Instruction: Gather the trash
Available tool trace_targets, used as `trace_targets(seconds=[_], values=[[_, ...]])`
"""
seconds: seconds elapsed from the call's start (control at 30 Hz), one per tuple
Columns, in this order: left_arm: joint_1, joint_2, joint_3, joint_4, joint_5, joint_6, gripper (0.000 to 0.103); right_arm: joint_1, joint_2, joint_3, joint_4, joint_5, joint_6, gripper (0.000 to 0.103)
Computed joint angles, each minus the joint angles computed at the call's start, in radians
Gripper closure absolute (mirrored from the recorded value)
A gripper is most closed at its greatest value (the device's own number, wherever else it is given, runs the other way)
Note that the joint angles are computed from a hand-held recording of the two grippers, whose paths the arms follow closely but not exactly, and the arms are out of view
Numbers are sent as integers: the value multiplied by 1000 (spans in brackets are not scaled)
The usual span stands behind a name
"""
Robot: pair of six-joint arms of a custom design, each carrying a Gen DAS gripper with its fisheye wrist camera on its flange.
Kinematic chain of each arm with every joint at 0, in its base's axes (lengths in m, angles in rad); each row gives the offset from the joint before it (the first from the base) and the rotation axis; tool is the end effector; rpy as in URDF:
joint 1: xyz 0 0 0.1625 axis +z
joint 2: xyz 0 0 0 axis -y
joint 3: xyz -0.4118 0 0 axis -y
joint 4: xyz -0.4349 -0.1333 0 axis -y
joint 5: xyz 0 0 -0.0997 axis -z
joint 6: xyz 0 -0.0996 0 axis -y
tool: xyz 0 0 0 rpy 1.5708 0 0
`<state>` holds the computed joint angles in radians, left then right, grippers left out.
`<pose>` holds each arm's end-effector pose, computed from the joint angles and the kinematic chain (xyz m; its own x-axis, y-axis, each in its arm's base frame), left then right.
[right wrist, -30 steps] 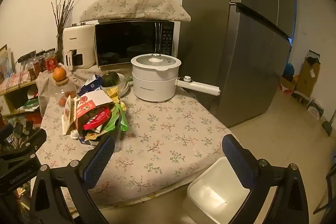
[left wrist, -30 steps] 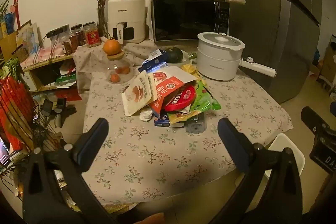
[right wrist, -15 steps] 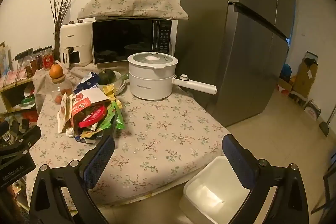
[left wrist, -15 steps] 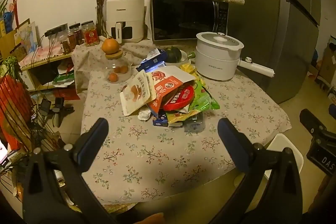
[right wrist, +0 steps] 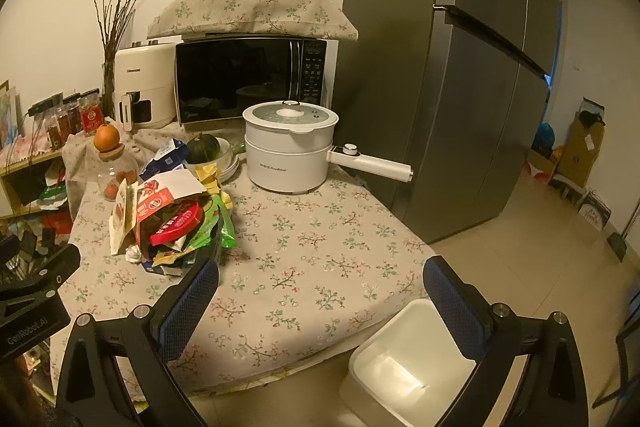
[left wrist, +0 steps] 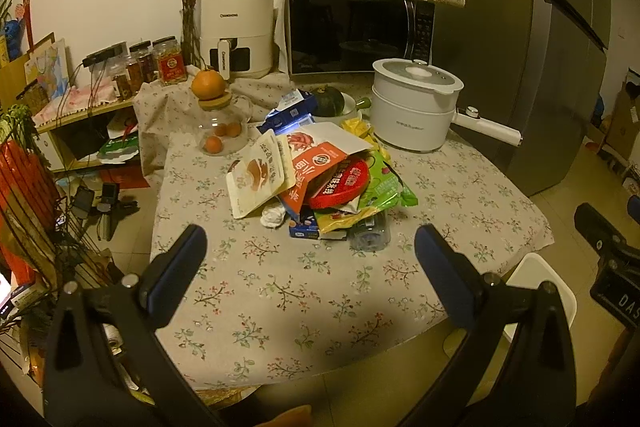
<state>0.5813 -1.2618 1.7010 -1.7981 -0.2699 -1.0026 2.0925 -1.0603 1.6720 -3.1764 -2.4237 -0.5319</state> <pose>-0.3845 -0.5270 0.3229 -0.6763 -0.2727 -0.6843 0.4591 0.5705 -0.6810 0.3827 -0.5488 0.3199 -0.6248 -0.0507 0.7791 -0.6831 0.5189 -0.5140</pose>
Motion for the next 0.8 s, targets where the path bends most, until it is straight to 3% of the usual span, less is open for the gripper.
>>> trace_targets(seconds=[0.8], values=[[0,-3,5,-5,-1,3,0,1,3,-6,-3,3,0,0]])
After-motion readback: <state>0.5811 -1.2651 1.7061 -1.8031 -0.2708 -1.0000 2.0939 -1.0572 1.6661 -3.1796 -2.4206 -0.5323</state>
